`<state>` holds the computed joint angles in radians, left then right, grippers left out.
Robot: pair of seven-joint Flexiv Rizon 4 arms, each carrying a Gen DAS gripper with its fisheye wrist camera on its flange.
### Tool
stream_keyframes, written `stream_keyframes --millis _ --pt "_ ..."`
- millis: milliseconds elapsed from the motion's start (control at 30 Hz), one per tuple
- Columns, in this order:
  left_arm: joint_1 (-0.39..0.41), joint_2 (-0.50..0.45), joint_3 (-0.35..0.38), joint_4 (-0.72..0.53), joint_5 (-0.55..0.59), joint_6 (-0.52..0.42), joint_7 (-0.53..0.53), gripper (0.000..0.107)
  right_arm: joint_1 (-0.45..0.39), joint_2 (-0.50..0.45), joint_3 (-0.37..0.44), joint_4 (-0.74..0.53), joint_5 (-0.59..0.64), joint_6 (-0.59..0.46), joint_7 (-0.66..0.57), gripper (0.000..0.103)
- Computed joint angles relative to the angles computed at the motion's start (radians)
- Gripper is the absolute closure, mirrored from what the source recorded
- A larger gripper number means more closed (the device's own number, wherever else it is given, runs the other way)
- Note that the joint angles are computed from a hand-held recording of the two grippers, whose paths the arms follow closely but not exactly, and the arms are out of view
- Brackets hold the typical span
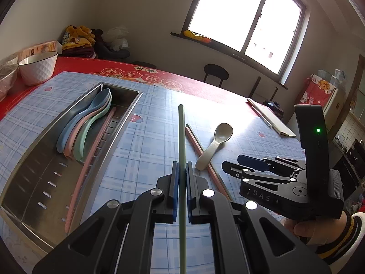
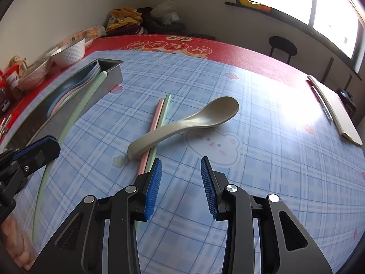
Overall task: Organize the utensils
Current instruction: 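Close the left tool on the green chopstick and lift it, then grasp the second green chopstick with the right tool and lift it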
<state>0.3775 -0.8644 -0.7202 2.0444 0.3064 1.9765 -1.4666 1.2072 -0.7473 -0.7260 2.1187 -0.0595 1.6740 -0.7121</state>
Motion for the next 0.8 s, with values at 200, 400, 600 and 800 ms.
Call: stream_keyframes --millis 200,400,600,800 --pt "0.053 -0.038 -0.058 0.003 0.008 -0.020 0.002 0.101 -0.021 0.013 0.025 -0.027 -0.020 -0.021 -0.005 0.067" --pt "0.069 -0.050 -0.077 0.008 0.014 -0.014 0.013 0.101 -0.074 0.018 0.069 -0.057 -0.078 -0.057 0.046 0.067" --pt "0.067 -0.048 -0.076 0.010 0.012 -0.012 0.019 0.101 -0.122 0.025 0.110 -0.082 -0.132 -0.099 0.089 0.067" --pt "0.062 -0.043 -0.072 0.008 0.006 -0.017 0.021 0.101 -0.144 0.011 0.110 -0.109 -0.195 -0.106 0.134 0.075"
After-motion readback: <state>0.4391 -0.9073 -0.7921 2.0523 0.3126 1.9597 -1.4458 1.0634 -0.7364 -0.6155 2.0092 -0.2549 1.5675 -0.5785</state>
